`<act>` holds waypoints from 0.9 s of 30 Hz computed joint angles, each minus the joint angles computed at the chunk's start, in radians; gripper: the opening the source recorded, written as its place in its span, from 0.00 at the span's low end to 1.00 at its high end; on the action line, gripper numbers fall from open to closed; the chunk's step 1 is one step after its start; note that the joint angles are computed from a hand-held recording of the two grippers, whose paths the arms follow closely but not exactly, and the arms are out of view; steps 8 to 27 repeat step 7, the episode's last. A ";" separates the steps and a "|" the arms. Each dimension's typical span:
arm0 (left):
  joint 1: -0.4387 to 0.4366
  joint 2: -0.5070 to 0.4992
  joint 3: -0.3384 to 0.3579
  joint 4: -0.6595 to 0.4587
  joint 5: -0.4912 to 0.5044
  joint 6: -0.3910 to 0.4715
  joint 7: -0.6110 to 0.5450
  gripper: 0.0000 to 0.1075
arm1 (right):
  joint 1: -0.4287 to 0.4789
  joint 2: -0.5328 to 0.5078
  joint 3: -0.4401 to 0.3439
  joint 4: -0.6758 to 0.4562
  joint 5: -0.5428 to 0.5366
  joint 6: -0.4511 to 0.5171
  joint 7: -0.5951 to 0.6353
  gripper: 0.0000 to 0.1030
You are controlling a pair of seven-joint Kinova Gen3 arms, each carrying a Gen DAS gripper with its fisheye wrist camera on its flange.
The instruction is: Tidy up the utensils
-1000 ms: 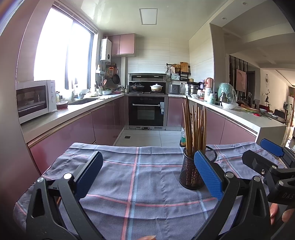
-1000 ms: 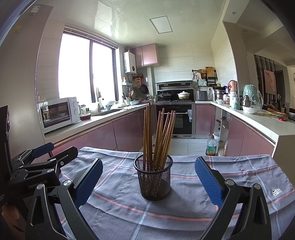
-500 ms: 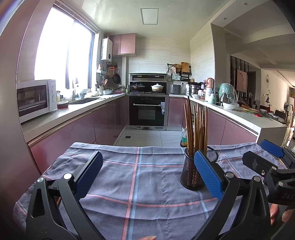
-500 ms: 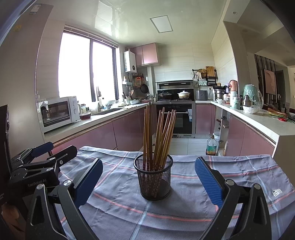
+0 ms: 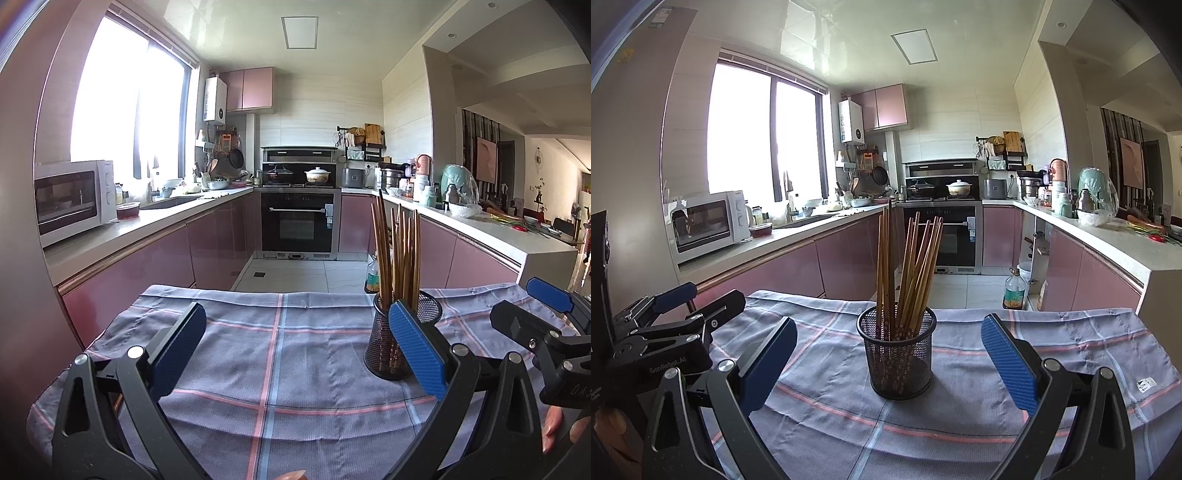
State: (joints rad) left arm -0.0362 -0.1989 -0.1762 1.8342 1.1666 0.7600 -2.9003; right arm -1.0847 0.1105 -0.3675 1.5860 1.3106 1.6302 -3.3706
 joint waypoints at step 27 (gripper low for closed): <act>-0.028 0.092 0.049 -0.102 -0.209 0.052 0.205 0.91 | 0.057 -0.038 0.011 0.014 -0.135 -0.024 0.064 0.94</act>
